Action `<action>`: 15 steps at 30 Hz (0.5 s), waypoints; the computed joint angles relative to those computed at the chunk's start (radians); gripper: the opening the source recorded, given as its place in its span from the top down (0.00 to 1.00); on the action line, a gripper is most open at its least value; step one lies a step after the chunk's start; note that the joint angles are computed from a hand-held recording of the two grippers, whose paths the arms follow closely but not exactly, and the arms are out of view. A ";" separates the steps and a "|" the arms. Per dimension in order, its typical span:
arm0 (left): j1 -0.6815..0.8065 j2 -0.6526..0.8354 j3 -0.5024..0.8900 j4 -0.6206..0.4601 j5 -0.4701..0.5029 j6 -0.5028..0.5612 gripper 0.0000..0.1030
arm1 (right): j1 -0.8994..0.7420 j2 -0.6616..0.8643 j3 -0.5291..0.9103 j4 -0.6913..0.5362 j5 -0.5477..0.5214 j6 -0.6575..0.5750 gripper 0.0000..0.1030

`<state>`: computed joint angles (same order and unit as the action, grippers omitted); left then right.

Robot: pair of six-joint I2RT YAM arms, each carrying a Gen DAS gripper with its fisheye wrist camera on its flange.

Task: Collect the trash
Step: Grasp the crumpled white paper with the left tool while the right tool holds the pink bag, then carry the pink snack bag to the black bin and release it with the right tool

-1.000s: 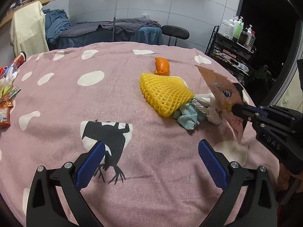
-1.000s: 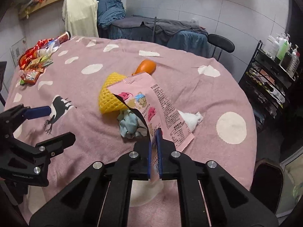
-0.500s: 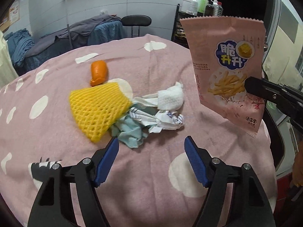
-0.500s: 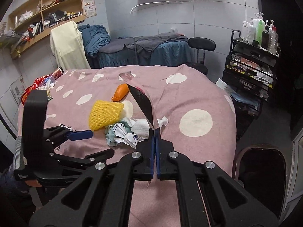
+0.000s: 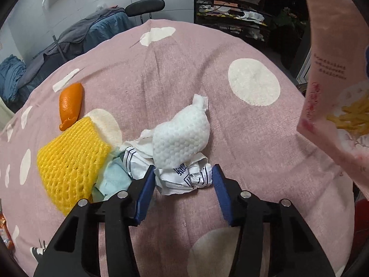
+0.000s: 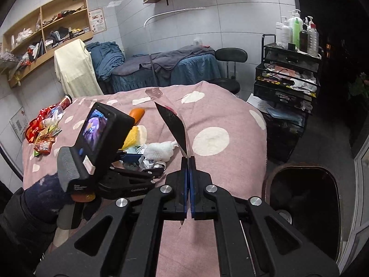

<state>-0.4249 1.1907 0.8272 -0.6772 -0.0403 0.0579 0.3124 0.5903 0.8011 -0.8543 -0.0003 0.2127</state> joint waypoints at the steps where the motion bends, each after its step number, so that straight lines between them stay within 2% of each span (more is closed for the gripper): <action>1: -0.003 0.001 -0.002 -0.001 -0.011 -0.002 0.63 | -0.033 -0.019 -0.006 -0.012 -0.023 -0.010 0.97; 3: 0.010 -0.010 -0.006 -0.001 -0.002 0.001 0.66 | -0.073 -0.041 -0.013 -0.025 -0.052 -0.022 0.97; 8: 0.044 -0.124 -0.041 -0.015 0.070 -0.023 0.71 | -0.276 -0.095 -0.028 -0.068 -0.207 -0.104 0.97; 15: 0.031 -0.341 -0.087 -0.067 0.148 -0.110 0.71 | -0.685 -0.122 -0.022 -0.163 -0.515 -0.312 0.97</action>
<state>-0.3937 0.8496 0.7407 -0.7447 0.1078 -0.0519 -0.3723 0.4686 0.7795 -1.0176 -0.5156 -0.0998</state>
